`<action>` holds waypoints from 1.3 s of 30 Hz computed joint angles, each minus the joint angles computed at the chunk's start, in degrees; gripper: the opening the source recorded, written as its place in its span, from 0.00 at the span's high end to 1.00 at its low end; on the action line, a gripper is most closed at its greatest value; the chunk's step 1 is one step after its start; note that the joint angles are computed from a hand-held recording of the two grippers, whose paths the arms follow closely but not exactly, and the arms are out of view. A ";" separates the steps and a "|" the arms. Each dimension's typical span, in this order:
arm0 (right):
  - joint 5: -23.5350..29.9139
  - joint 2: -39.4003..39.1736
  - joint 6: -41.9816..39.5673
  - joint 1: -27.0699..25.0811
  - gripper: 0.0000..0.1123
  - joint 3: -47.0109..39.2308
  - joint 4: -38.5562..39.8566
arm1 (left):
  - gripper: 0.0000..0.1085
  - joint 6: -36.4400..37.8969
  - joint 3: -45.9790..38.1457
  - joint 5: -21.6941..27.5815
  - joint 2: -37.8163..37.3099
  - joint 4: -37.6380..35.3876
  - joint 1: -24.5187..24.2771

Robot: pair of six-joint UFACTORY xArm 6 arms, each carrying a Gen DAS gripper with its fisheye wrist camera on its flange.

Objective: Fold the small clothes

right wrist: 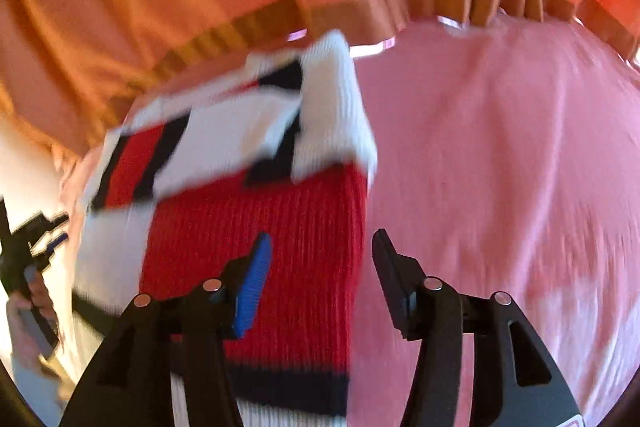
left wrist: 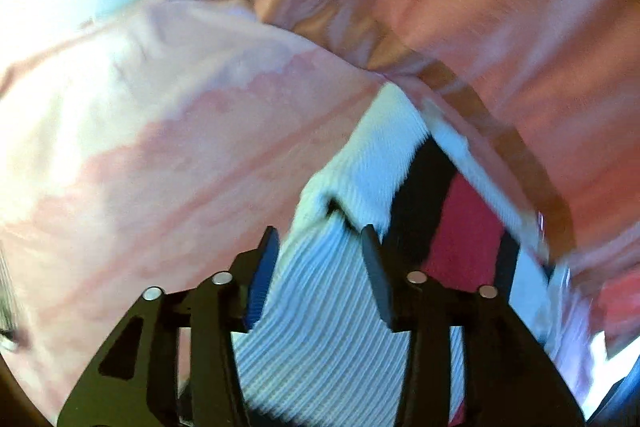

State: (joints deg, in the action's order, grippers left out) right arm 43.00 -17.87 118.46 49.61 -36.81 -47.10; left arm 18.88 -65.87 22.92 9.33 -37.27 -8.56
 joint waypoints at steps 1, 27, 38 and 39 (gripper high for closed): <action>0.71 0.86 1.47 2.16 0.50 -0.19 0.34 | 0.50 2.05 2.66 -0.31 -2.52 0.11 0.61; 16.41 5.91 21.10 27.90 0.95 -6.48 -3.13 | 0.95 26.55 33.99 15.28 -33.07 -8.03 10.58; 29.41 6.34 19.70 42.65 0.94 -13.48 16.15 | 0.94 26.60 49.60 34.26 -60.12 9.66 17.08; 26.25 7.45 17.81 41.82 0.94 -12.95 19.05 | 0.94 25.28 52.02 33.96 -62.56 12.47 16.18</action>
